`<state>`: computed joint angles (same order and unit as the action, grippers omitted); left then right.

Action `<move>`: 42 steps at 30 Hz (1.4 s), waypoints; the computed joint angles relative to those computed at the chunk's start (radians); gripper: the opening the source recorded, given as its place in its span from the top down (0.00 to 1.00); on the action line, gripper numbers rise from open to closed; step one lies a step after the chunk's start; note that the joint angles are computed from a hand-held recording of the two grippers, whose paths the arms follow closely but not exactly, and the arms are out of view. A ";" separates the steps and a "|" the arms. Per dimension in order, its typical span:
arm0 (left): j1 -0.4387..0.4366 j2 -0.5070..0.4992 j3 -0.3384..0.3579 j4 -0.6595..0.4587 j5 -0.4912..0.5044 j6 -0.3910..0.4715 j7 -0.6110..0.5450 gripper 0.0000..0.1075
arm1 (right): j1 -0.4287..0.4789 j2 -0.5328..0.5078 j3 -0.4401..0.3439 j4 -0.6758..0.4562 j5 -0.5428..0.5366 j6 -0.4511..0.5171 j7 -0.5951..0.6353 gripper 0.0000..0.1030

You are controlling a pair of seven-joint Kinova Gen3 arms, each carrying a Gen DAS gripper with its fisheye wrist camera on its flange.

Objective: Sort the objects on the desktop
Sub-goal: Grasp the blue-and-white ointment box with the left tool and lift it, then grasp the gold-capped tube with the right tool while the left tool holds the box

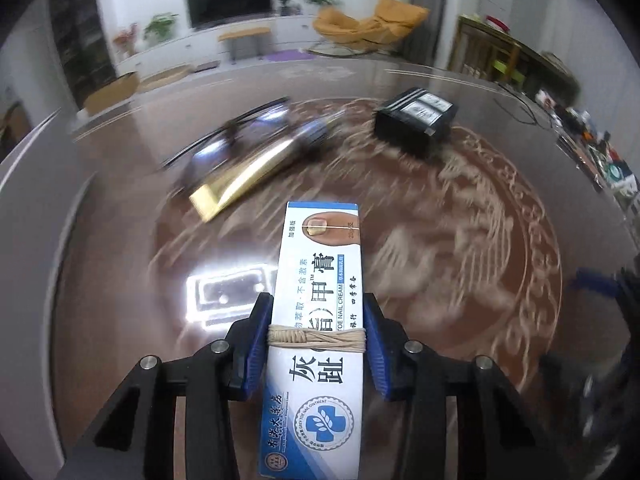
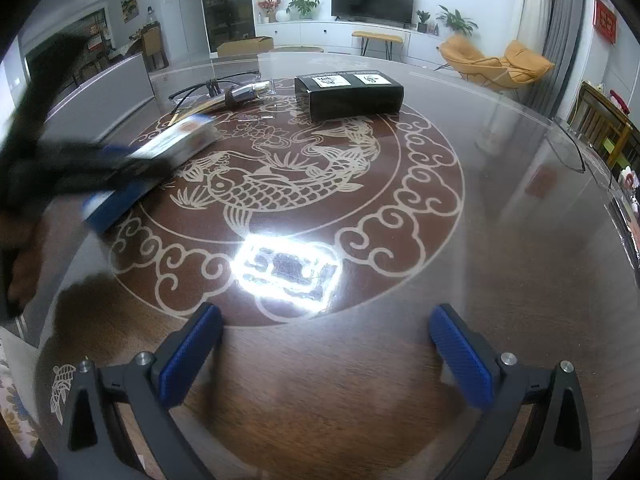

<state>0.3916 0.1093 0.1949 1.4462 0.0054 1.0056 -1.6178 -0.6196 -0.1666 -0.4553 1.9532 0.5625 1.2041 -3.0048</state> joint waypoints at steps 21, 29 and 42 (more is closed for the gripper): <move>-0.194 -0.191 -0.076 0.256 0.093 -0.154 -0.077 0.59 | 0.005 0.000 -0.005 0.000 0.000 -0.001 0.002 0.00; -0.193 -0.193 -0.066 0.255 0.067 -0.152 -0.061 0.59 | 0.068 0.055 0.107 -0.101 -0.087 -0.136 0.158 0.01; -0.192 -0.193 -0.066 0.256 0.066 -0.153 -0.060 0.59 | 0.069 0.447 0.353 -0.567 -0.169 -0.184 0.256 0.31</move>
